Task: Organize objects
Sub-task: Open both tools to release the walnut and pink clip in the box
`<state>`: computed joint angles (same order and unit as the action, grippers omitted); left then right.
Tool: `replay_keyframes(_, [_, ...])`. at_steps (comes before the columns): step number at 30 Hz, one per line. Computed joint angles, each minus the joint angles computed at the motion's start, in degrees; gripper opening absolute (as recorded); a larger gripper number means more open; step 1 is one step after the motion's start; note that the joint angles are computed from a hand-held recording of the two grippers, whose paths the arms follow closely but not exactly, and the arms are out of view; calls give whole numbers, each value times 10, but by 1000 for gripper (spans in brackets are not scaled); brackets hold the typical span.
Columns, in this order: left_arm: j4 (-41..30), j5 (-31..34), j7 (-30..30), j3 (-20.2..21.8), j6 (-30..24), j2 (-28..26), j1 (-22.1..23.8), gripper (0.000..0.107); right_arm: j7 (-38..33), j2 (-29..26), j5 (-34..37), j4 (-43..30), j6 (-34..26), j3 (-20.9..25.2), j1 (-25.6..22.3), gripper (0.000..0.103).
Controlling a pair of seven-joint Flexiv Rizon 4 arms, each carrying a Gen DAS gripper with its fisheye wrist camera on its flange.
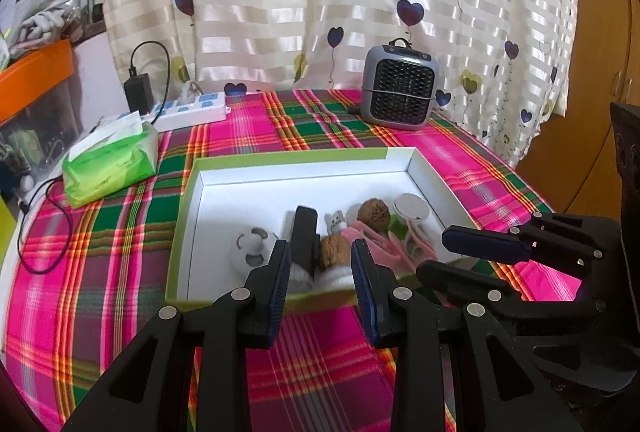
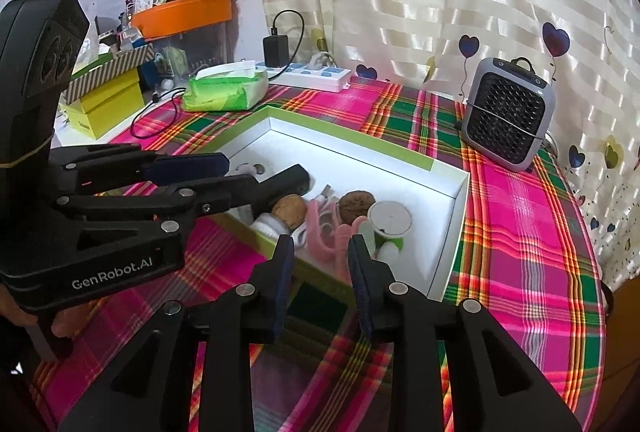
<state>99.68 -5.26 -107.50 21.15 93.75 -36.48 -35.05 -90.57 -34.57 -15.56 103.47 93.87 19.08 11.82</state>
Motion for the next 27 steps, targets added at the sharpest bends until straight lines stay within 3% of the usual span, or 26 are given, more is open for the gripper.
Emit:
replay_keyframes(10, [34, -3, -21, 19, 4, 17, -31, 30, 12, 21, 6, 35, 16, 5, 0, 30])
replay_keyframes(16, [43, 1, -37, 32, -1, 20, -46, 30, 27, 30, 6, 53, 24, -5, 8, 35])
replay_keyframes(27, [25, 40, -88, 43, -56, 9, -48, 30, 56, 22, 5, 49, -14, -26, 28, 36])
